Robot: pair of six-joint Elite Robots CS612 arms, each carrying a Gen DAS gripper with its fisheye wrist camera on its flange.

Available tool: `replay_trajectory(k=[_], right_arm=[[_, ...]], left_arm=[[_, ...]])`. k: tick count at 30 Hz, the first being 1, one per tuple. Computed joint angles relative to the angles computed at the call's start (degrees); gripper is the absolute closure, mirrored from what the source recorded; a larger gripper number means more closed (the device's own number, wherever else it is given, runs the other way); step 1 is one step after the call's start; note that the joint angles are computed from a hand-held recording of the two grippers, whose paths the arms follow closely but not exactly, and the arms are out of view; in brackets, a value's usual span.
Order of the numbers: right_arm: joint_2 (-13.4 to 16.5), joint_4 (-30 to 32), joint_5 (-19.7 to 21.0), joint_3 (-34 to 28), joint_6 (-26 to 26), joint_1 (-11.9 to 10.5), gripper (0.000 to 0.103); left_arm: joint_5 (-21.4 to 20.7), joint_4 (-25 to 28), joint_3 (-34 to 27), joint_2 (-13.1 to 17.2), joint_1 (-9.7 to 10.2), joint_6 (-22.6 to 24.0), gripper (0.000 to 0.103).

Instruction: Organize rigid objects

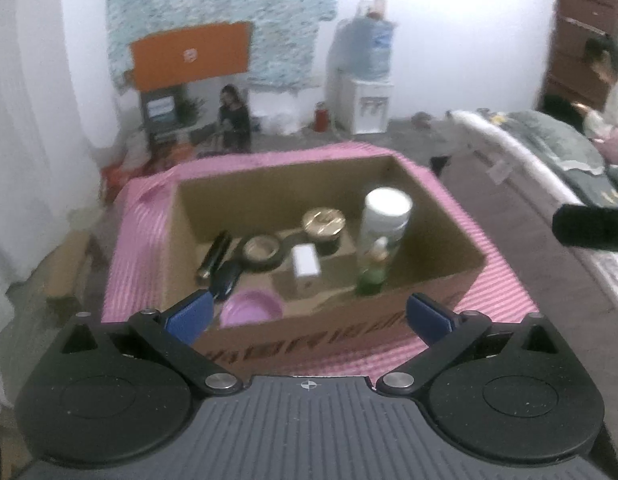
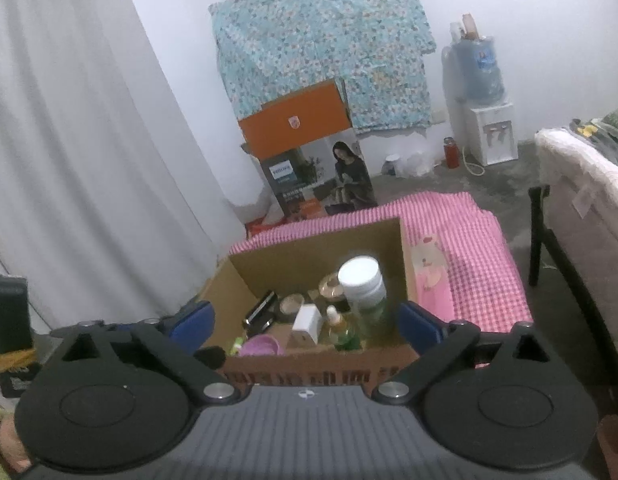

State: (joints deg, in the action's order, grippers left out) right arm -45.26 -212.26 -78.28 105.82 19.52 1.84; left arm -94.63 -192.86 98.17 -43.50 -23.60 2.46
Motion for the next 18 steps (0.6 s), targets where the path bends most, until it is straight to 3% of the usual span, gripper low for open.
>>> replay_trajectory(k=[4, 11, 14, 18], right_arm=[[1.5, 1.0, -2.2, -1.2, -0.3, 1.5, 0.0], [4.5, 6.6, -10.0, -5.0, 0.1, 4.7, 0.0], [5.2, 10.7, -10.3, -6.8, -0.9, 5.2, 0.0], [5.8, 14.8, -13.6, -8.9, -2.1, 5.9, 0.0]], left_arm=[[1.1, 1.4, 0.1, 0.3, 0.92, -3.4, 0.0], [3.3, 7.9, -1.6, 1.0, 1.65, -7.9, 0.0], [5.8, 7.2, -1.9, 1.3, 1.19, -7.9, 0.0], [10.1, 5.5, -1.9, 1.8, 0.48, -7.5, 0.0]])
